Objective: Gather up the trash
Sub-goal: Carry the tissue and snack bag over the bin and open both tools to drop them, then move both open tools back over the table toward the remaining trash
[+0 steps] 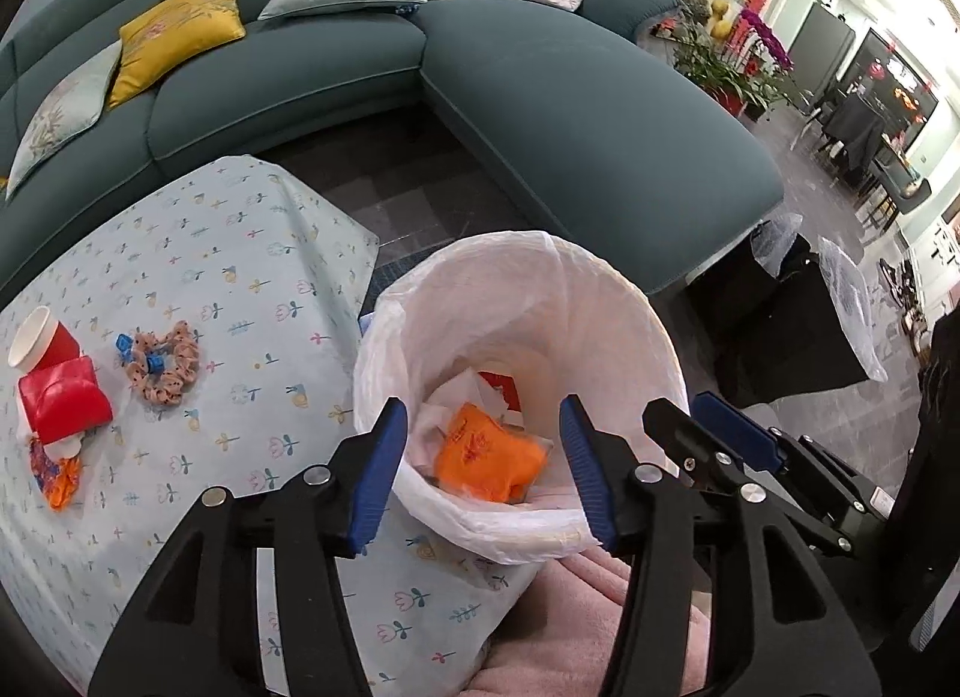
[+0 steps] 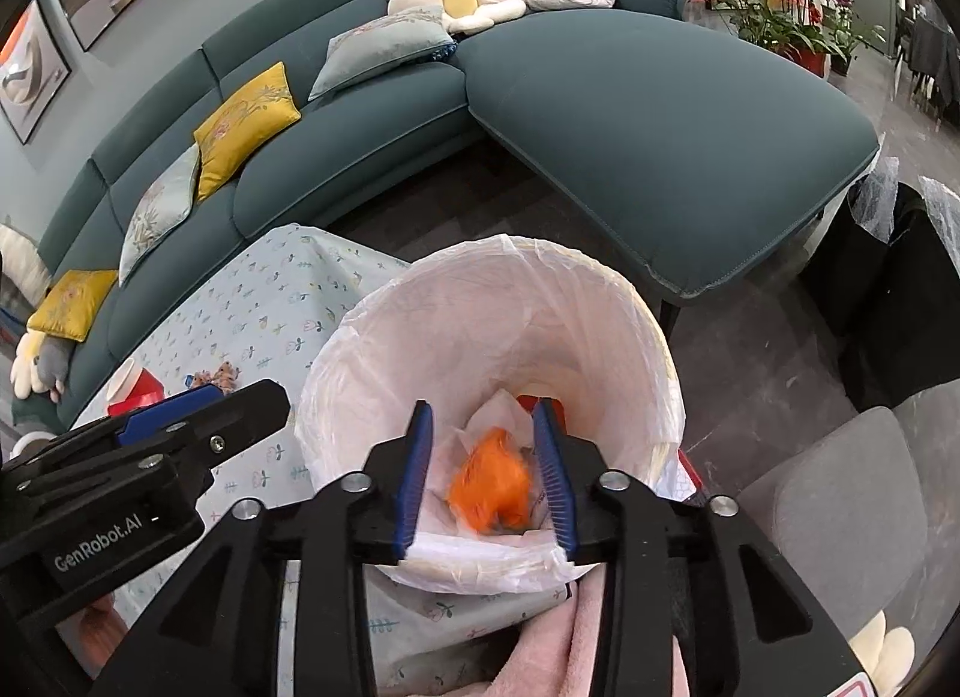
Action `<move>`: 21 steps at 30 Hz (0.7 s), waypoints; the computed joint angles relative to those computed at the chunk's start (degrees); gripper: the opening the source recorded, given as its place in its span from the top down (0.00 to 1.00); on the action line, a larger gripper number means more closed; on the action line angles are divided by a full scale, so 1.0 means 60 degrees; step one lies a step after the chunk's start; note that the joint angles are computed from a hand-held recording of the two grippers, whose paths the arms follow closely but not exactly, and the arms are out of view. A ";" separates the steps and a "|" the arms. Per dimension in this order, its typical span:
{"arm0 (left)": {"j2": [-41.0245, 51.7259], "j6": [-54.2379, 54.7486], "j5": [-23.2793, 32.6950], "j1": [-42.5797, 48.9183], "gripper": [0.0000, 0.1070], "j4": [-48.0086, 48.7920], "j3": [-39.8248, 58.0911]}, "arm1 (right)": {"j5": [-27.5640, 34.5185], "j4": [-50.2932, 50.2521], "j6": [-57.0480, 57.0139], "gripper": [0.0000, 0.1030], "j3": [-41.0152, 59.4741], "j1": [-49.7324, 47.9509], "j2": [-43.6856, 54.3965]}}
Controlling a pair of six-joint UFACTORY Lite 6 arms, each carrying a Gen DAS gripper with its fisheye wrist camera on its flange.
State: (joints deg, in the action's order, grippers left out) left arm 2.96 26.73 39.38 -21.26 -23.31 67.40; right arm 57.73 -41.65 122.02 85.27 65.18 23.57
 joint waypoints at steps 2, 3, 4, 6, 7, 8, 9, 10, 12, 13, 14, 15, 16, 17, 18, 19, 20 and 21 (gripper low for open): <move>-0.0052 0.0097 0.0010 0.0147 0.52 -0.0044 -0.0053 | 0.0046 0.0009 -0.0034 0.64 0.0101 0.0013 0.0047; -0.0055 0.0149 0.0016 0.0216 0.52 -0.0068 -0.0066 | 0.0065 0.0028 -0.0091 0.64 0.0177 0.0007 0.0092; -0.0075 0.0216 0.0041 0.0310 0.52 -0.0111 -0.0090 | 0.0065 0.0045 -0.0150 0.64 0.0222 -0.0011 0.0120; -0.0118 0.0333 0.0077 0.0512 0.52 -0.0184 -0.0141 | 0.0145 0.0096 -0.0269 0.64 0.0483 0.0021 0.0290; -0.0089 0.0386 0.0096 0.0603 0.52 -0.0212 -0.0109 | 0.0187 0.0122 -0.0340 0.63 0.0613 0.0027 0.0367; -0.0101 0.0424 0.0110 0.0681 0.52 -0.0231 -0.0120 | 0.0260 0.0164 -0.0446 0.63 0.0824 0.0033 0.0499; -0.0134 0.0502 0.0133 0.0799 0.52 -0.0284 -0.0150 | 0.0300 0.0186 -0.0521 0.62 0.0925 0.0033 0.0556; -0.0169 0.0583 0.0155 0.0918 0.52 -0.0330 -0.0176 | 0.0343 0.0207 -0.0619 0.61 0.1060 0.0035 0.0629; -0.0266 0.0759 0.0162 0.1163 0.52 -0.0408 -0.0251 | 0.0507 0.0287 -0.0911 0.61 0.1612 0.0059 0.0960; -0.0295 0.0800 0.0185 0.1254 0.52 -0.0420 -0.0253 | 0.0576 0.0316 -0.1019 0.60 0.1818 0.0072 0.1082; -0.0325 0.0888 0.0226 0.1379 0.52 -0.0472 -0.0261 | 0.0679 0.0360 -0.1199 0.60 0.2153 0.0084 0.1282; -0.0336 0.0968 0.0265 0.1483 0.52 -0.0515 -0.0254 | 0.0754 0.0385 -0.1306 0.60 0.2406 0.0107 0.1436; -0.0346 0.1100 0.0330 0.1674 0.52 -0.0587 -0.0229 | 0.0824 0.0416 -0.1430 0.60 0.2675 0.0114 0.1597; -0.0373 0.1203 0.0363 0.1810 0.52 -0.0645 -0.0235 | 0.0936 0.0469 -0.1628 0.60 0.3108 0.0118 0.1854; -0.0388 0.1277 0.0388 0.1912 0.52 -0.0681 -0.0233 | 0.1019 0.0500 -0.1762 0.60 0.3406 0.0125 0.2030; -0.0419 0.1394 0.0422 0.2079 0.52 -0.0735 -0.0247 | 0.1137 0.0541 -0.1928 0.60 0.3789 0.0133 0.2253; -0.0436 0.1499 0.0454 0.2237 0.52 -0.0776 -0.0253 | 0.1245 0.0581 -0.2096 0.59 0.4168 0.0134 0.2475; -0.0451 0.1585 0.0485 0.2376 0.52 -0.0812 -0.0256 | 0.1395 0.0632 -0.2311 0.59 0.4713 0.0155 0.2802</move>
State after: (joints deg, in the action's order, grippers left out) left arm 0.26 36.24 42.29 -7.00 -28.18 65.86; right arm 66.10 -37.86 108.16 113.55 66.11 40.38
